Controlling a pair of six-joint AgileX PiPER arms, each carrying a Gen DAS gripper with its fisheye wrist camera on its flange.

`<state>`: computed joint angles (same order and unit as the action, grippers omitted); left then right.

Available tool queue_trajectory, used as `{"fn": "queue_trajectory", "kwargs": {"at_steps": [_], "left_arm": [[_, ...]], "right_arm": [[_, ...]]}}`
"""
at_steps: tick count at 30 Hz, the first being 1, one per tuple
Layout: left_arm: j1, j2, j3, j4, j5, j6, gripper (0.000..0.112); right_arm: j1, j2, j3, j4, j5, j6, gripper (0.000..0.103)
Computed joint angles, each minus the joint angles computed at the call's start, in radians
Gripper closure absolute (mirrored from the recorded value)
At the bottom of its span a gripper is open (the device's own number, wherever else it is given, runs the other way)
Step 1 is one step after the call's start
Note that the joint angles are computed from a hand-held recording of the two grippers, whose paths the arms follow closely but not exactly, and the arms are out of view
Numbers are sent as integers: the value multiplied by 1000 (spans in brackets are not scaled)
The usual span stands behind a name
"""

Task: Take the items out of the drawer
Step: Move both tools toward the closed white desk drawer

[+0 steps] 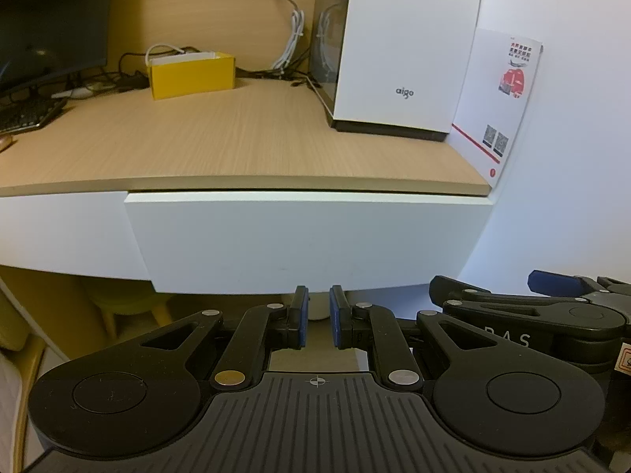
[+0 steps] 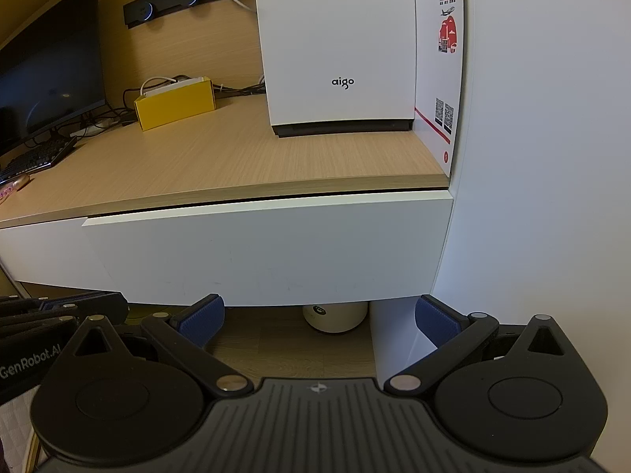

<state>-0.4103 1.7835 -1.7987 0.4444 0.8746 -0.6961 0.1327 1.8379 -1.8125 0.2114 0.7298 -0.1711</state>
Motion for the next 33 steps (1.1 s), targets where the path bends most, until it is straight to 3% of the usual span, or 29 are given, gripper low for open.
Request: {"fn": "queue_trajectory", "kwargs": {"at_steps": [21,27,33], "left_arm": [[61,-10,37,-100,-56,77,98],[137,-25,43,-184,-59,157,98],[262,-33,68,-219,-125,176,98]], "right_arm": [[15,17,-35,-28,52,35,0],[17,54,-92,-52,72,74,0],[13,123,-201,-83,104,157,0]]}}
